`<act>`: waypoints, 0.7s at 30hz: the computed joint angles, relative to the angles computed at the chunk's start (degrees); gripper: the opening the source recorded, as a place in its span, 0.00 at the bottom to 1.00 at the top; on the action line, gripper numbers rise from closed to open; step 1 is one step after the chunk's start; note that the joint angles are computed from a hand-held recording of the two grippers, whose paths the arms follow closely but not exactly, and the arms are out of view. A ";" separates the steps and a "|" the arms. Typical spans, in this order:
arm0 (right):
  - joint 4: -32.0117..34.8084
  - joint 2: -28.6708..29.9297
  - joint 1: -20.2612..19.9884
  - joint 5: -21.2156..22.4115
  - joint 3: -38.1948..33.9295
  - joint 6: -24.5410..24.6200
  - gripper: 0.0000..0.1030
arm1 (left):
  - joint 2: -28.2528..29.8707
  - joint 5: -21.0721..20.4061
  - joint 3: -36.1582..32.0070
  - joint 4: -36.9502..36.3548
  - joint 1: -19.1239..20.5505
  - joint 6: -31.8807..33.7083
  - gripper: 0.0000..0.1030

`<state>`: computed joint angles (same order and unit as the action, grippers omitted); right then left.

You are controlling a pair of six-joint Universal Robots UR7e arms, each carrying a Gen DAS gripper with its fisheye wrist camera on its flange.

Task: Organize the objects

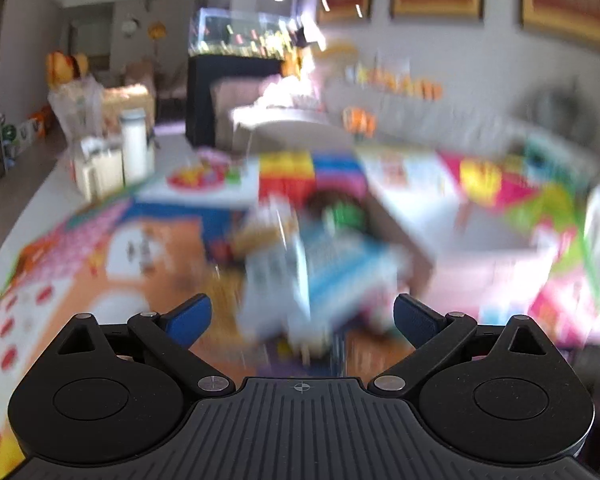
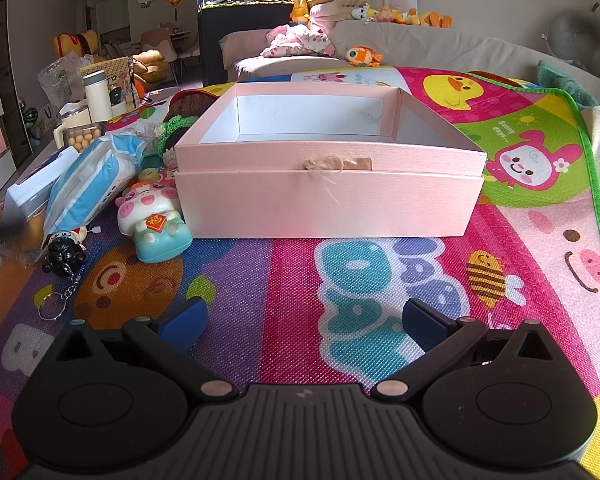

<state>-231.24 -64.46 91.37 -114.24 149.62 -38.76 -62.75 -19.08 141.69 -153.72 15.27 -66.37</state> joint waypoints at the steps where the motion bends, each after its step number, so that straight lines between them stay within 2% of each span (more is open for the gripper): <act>1: 0.00 0.00 0.00 0.00 0.00 0.00 1.00 | -0.63 0.90 0.52 -5.08 0.38 2.40 0.98; 2: 0.00 0.00 0.00 0.00 0.00 0.00 1.00 | -1.47 0.80 0.72 -9.96 1.35 4.76 0.98; 4: -0.04 0.06 0.03 -0.01 -0.02 0.05 1.00 | -3.57 -1.69 -0.21 -12.51 3.93 6.88 0.98; 7: -0.05 0.09 0.07 -0.04 -0.02 0.08 1.00 | -7.13 -6.54 -2.52 -6.25 7.95 6.81 0.98; 10: -0.07 0.12 0.09 -0.07 -0.03 0.08 1.00 | -8.44 -6.91 -2.48 -4.58 9.19 6.07 0.97; 13: -0.12 0.17 0.16 -0.13 -0.02 0.11 1.00 | -8.47 -8.04 -1.93 -6.05 9.39 6.02 0.97; 17: -0.10 0.15 0.13 -0.09 -0.02 0.12 1.00 | -5.27 -10.97 -3.85 -8.31 11.22 11.39 0.97; 21: -0.06 0.15 0.10 -0.07 -0.07 0.12 1.00 | -1.40 -10.77 -7.89 -2.45 13.75 11.61 0.95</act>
